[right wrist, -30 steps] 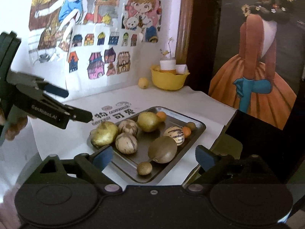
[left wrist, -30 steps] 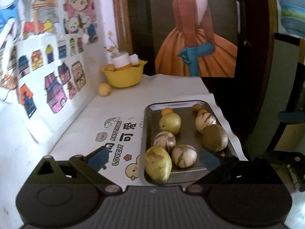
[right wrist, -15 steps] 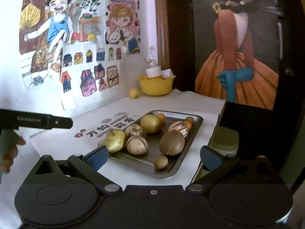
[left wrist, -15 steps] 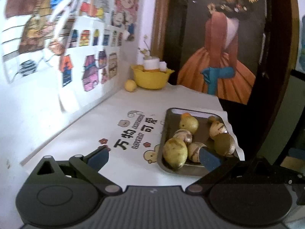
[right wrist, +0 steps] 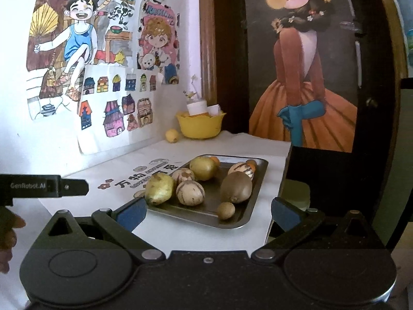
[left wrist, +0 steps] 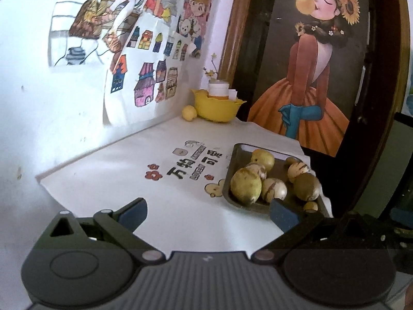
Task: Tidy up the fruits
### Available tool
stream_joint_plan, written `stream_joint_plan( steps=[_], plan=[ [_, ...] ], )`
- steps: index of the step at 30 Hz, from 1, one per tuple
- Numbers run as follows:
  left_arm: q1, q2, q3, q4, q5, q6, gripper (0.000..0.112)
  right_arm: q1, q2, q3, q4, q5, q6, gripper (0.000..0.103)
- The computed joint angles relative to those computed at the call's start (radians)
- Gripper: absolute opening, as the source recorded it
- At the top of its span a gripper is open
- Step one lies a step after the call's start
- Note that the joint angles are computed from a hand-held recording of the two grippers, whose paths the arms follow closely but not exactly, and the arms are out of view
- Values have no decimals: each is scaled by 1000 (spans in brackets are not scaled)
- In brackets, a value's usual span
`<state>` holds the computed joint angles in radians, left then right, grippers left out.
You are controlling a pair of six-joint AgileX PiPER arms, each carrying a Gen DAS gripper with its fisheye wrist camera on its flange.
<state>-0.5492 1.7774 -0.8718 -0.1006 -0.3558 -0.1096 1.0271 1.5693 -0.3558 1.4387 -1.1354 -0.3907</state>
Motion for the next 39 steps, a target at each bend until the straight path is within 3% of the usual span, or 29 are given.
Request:
stream_joint_plan(
  steps=[4,14,39],
  plan=[
    [-10,16,41,-51,-84,52,103,30,79,-10,11,-37,89,102],
    [-20,47,89,-59,-165,42,103,12,148,-19,-32,-16,196,102],
    [-10,63,90,-81,-118,-8,103,-9,158,-16,-57,30,229,102]
  ],
)
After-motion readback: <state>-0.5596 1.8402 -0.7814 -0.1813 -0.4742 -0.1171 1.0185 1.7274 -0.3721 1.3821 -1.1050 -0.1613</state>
